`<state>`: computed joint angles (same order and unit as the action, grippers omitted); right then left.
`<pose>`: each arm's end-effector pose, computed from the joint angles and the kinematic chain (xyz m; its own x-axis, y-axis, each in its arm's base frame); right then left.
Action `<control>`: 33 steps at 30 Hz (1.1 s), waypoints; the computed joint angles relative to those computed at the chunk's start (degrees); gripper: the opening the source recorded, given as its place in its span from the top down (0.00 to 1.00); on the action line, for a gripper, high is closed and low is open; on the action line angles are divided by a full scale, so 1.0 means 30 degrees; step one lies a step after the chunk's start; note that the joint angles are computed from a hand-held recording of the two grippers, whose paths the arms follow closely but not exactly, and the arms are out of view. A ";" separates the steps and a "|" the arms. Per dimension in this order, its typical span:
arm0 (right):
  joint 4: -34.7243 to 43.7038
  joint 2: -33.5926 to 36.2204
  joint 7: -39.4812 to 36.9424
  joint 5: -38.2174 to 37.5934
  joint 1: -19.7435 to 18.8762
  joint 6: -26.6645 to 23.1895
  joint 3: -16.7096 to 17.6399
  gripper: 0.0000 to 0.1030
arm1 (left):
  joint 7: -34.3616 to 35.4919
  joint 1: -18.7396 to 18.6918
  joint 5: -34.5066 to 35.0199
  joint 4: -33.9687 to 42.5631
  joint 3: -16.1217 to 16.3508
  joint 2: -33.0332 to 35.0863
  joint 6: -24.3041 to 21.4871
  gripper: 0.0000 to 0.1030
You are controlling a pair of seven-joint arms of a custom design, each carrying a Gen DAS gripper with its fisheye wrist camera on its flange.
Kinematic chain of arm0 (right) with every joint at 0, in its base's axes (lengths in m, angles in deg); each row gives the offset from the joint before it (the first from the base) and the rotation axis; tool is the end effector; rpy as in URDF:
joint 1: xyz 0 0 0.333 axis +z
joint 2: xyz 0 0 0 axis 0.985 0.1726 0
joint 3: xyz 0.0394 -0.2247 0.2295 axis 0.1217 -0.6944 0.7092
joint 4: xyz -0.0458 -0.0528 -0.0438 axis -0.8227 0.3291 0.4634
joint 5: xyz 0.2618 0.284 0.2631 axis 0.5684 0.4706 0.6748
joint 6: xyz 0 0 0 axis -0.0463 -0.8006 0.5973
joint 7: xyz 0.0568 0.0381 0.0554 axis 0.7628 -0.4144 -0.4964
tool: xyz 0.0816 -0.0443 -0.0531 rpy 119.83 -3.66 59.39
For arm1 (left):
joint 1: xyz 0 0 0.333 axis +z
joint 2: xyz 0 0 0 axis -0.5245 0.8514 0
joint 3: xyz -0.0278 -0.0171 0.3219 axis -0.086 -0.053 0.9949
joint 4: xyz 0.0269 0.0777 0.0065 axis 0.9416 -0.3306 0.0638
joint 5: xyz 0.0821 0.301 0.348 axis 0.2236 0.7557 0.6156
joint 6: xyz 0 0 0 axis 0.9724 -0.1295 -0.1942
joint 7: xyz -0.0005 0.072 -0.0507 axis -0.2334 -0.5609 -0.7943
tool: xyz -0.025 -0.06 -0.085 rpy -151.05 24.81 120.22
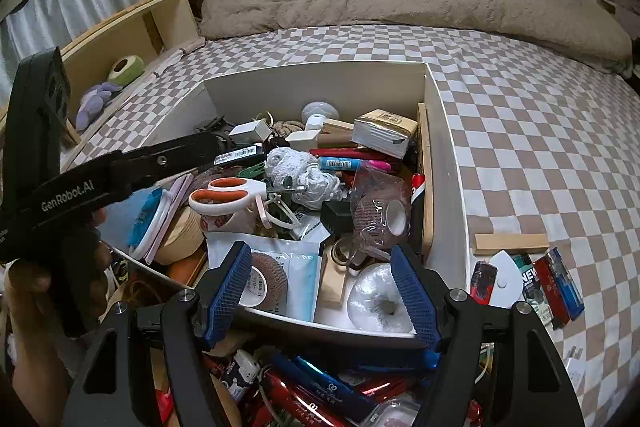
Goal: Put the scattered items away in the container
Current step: 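Lower the scissors into the shoe box and open the left tool, then move both tools away from the shoe box toward the items on the bed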
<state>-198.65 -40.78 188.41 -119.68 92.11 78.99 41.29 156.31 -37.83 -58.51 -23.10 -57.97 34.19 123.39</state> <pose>0.6368 0.1679 0.4131 -0.2070 -0.9645 -0.1640 -0.7226 0.2638 -0.6390 0.7608 -0.2985 0.4866 -0.6595 -0.6460 0.3844 -0.6782 0.2908 -0.6749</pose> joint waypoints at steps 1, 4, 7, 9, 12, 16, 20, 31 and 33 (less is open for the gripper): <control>0.0001 0.0004 0.0011 0.0019 -0.0004 -0.0031 -0.0001 0.30 | -0.0033 0.0021 -0.0009 -0.0018 0.0013 -0.0030 -0.0001 0.09; -0.0051 0.0003 0.0110 0.0002 -0.0014 0.0020 -0.0016 0.30 | -0.0014 -0.0001 0.0092 -0.0312 0.0088 -0.0269 0.0319 0.09; -0.0074 -0.0004 0.0482 -0.0550 0.0013 0.0122 -0.0088 0.30 | 0.0106 -0.0063 0.0277 -0.0851 0.0180 -0.0655 0.0816 0.09; -0.0026 0.0023 0.1043 -0.1334 0.0064 0.0139 -0.0171 0.30 | -0.0060 -0.0218 0.0630 -0.1149 0.0336 -0.0881 0.1117 0.09; 0.0049 0.0067 0.1803 -0.2336 0.0103 0.0128 -0.0260 0.30 | -0.0097 -0.0414 0.1151 -0.1799 0.0478 -0.1342 0.1745 0.09; 0.0100 -0.0020 0.2929 -0.3564 0.0124 -0.0173 -0.0329 0.30 | -0.0278 -0.0714 0.1949 -0.2775 0.0749 -0.2025 0.3080 0.09; -0.0074 -0.0239 0.4129 -0.4453 -0.0028 0.0123 -0.0379 0.30 | -0.0183 -0.0650 0.2204 -0.3440 0.0767 -0.2565 0.3700 0.09; 0.0067 -0.0776 0.7897 -0.8727 -0.0222 -0.0886 -0.0105 0.07 | 0.0465 -0.0496 0.1732 -0.4594 0.0802 -0.3675 0.5027 0.00; 0.0142 -0.0872 0.8576 -0.9694 -0.0195 -0.1413 -0.0004 0.00 | 0.0380 -0.0578 0.1971 -0.4756 0.0912 -0.3783 0.5282 0.00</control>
<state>-198.22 -43.40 214.14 -148.77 91.52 74.75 41.28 157.45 -39.57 -52.60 -37.36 -55.24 22.84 139.24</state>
